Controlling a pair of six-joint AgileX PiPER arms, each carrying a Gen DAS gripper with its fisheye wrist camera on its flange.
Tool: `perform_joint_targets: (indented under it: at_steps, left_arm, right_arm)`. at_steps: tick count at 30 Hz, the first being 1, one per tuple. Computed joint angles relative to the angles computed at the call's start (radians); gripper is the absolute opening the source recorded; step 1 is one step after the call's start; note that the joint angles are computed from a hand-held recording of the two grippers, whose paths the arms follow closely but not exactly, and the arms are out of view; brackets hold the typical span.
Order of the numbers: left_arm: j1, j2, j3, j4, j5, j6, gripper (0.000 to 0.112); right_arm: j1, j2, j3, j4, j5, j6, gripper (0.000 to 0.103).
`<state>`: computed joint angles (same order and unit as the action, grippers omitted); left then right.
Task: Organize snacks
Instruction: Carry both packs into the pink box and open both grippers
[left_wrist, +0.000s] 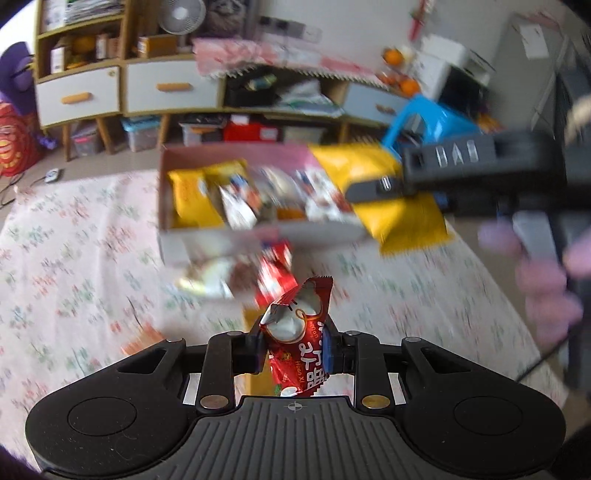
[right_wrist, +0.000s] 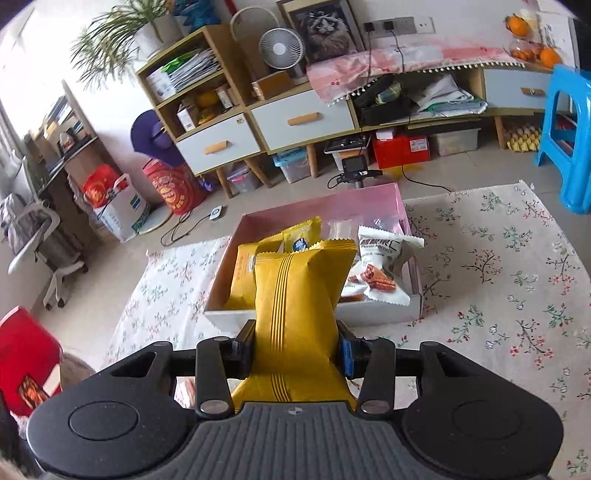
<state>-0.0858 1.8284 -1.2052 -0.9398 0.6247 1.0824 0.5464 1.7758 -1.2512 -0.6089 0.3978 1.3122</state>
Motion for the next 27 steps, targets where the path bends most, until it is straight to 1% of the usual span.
perform_joint_targets:
  at_steps: [4,8,10,11,13,15,17,20,22,24,27]
  left_arm:
    - [-0.002,0.059,-0.118,0.034,-0.022,-0.081,0.025]
    - [-0.024,0.159,-0.262,0.141,-0.061,-0.193,0.025]
    - [-0.033,0.213,-0.334,0.183,-0.083,-0.242,0.025]
    - [-0.037,0.241,-0.374,0.195,-0.087,-0.258,0.025]
    - [-0.046,0.301,-0.454,0.219,-0.098,-0.29,0.025]
    - [-0.056,0.357,-0.536,0.259,-0.1,-0.337,0.025]
    - [-0.067,0.414,-0.621,0.317,-0.1,-0.392,0.025]
    - [-0.078,0.502,-0.752,0.381,-0.092,-0.464,0.025]
    - [-0.083,0.563,-0.843,0.413,-0.078,-0.508,0.026]
    - [-0.088,0.615,-0.916,0.438,-0.067,-0.546,0.026]
    - [-0.097,0.69,-1.03,0.484,-0.043,-0.619,0.026]
  right_arm:
    - [-0.035,0.037,-0.043,0.044,-0.028,0.025,0.032]
    - [-0.053,0.093,-0.106,0.008,-0.042,0.087,0.032]
    - [-0.071,0.122,-0.131,0.022,-0.076,0.086,0.032]
    - [-0.086,0.14,-0.144,0.059,-0.1,0.058,0.032]
    - [-0.109,0.179,-0.186,0.153,-0.119,-0.034,0.032]
    - [-0.129,0.224,-0.247,0.223,-0.098,-0.143,0.032]
    - [-0.15,0.261,-0.293,0.24,-0.096,-0.194,0.032]
    - [-0.187,0.293,-0.293,0.338,-0.165,-0.278,0.032]
    - [-0.201,0.314,-0.287,0.38,-0.196,-0.312,0.032]
    - [-0.207,0.331,-0.288,0.377,-0.2,-0.299,0.032]
    - [-0.218,0.334,-0.263,0.423,-0.251,-0.33,0.033]
